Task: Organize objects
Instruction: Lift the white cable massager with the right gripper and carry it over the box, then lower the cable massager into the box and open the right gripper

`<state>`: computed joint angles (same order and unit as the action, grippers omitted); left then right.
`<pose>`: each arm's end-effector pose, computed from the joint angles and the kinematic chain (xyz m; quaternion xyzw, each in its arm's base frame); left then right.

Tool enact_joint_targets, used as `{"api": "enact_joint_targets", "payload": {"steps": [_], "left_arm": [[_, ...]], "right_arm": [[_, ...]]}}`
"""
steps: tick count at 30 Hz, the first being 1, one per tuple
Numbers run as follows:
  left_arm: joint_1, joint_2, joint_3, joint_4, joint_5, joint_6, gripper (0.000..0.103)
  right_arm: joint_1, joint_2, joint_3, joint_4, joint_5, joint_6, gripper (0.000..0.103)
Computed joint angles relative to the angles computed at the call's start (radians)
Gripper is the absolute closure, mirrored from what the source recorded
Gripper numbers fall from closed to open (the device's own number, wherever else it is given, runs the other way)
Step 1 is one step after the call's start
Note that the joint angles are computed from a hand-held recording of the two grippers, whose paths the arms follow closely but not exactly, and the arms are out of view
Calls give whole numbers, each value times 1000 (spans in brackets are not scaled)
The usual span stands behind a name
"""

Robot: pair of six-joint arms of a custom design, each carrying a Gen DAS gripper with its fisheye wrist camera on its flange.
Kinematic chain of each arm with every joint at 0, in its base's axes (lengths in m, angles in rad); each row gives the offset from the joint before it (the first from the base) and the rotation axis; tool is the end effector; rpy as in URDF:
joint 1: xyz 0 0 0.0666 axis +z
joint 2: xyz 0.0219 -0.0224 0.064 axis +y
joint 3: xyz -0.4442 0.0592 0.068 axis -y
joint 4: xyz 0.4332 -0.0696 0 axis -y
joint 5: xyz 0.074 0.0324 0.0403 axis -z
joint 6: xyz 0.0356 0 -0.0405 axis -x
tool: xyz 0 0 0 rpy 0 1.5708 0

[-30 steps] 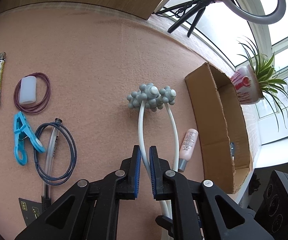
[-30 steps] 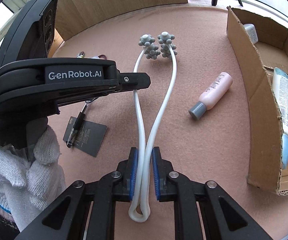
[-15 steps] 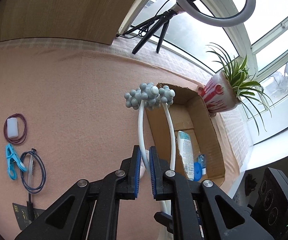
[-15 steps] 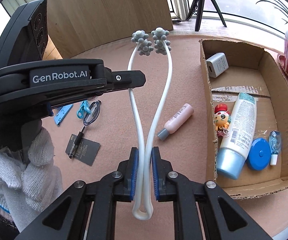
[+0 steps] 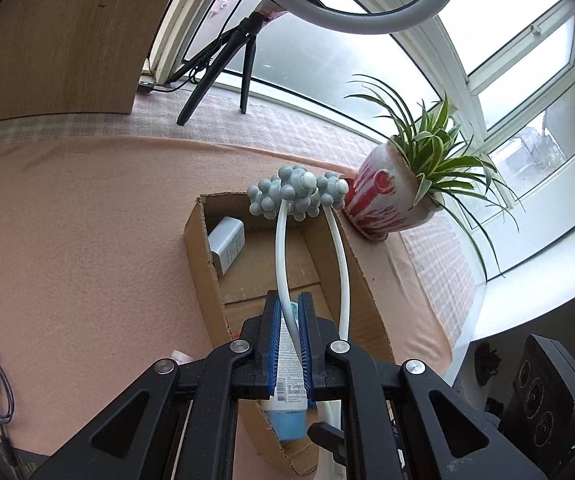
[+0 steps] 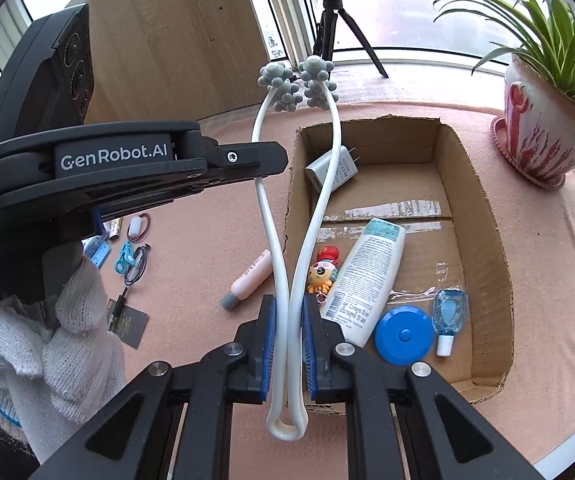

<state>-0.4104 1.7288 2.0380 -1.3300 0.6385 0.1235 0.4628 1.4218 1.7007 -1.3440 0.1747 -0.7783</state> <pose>0.5645 -0.2692 0.6028 0.2150 0.8922 -0.3594 0.1690 0.4435 0.2139 0.6037 0.1731 0.9491 0.0762 0.2519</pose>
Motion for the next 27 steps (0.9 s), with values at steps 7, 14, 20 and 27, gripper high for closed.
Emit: {"api": "enact_joint_targets", "payload": {"steps": [7,14,20,27], "left_arm": [[-57,45,62,6,-15,31,94],[-91,77,97,3,-65,36,91],[-89,80,106,-3,-167,17,40],[-49,61,91,-23,-184,-17,39]], "right_arm": [[-54,-29,-24,-15,8,16,91],[-80,-48,-45,-18,23,4,91],[-78,-50,-50,-26,78,-13,49],[-63,-41,-36,-32,99,-29,47]]}}
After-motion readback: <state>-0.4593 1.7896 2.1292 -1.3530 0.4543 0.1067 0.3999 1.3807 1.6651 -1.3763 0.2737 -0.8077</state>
